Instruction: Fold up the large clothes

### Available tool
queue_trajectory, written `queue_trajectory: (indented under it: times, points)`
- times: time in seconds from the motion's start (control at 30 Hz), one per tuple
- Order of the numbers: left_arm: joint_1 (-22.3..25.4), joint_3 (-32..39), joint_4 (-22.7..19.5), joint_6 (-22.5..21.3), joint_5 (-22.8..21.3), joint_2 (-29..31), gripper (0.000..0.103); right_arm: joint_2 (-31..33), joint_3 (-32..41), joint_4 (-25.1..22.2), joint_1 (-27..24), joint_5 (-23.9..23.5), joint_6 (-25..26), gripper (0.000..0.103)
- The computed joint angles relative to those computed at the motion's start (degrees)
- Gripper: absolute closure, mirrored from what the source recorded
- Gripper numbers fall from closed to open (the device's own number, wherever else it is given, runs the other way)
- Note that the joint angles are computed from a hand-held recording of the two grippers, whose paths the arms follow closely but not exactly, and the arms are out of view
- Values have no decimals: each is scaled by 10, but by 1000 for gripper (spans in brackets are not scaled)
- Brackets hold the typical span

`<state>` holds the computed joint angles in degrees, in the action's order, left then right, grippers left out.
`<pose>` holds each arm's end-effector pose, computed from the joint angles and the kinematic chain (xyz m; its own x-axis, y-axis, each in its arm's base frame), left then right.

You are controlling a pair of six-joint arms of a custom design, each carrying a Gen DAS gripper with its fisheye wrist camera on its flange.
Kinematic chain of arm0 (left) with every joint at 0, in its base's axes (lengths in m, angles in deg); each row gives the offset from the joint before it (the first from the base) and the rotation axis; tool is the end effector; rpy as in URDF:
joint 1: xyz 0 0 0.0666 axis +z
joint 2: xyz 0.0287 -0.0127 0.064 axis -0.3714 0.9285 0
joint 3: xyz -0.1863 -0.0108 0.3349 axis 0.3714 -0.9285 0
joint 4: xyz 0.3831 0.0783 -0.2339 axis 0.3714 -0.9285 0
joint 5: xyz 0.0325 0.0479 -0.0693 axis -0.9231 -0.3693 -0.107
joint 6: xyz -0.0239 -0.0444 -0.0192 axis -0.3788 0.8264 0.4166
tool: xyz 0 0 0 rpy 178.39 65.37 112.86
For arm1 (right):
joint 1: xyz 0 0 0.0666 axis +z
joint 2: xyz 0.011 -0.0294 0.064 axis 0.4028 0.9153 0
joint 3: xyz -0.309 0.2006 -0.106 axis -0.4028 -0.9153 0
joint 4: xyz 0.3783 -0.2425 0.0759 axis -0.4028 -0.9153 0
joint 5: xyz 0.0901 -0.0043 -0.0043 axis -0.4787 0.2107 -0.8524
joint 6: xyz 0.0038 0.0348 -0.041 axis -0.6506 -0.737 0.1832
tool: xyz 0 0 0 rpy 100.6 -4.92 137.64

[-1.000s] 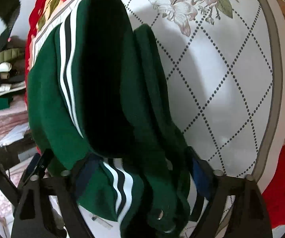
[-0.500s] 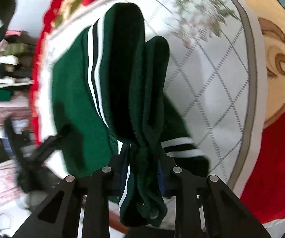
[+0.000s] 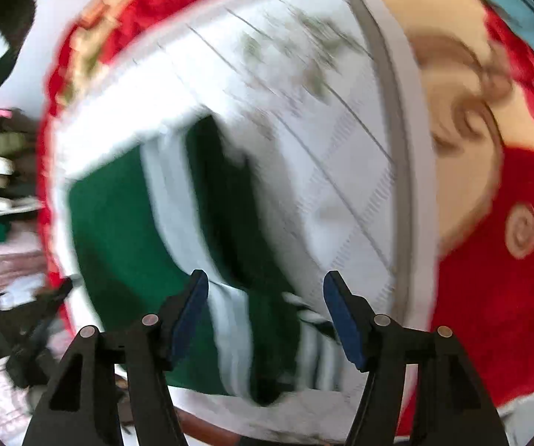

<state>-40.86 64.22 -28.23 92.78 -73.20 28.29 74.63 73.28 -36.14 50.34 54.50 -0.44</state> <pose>0.4736 -0.1589 0.4396 -0.9516 0.1684 -0.2570 0.1481 0.9843 0.0965 0.2712 0.1455 0.4173 -0.8144 0.5758 0.0717 0.5471 0.7207 0.4258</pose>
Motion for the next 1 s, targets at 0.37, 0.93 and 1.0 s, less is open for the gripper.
queue_trajectory:
  times: [0.37,0.93,1.0]
  points:
    - [12,41,62,-64,50,134,0,309,123,23,29,-43,159,51]
    - [64,-68,-7,-78,35,-49,0,-2,-63,39,161,-57,-249,58]
    - [57,-91,-11,-86,23,-57,0,0,-59,30,190,-21,-270,77]
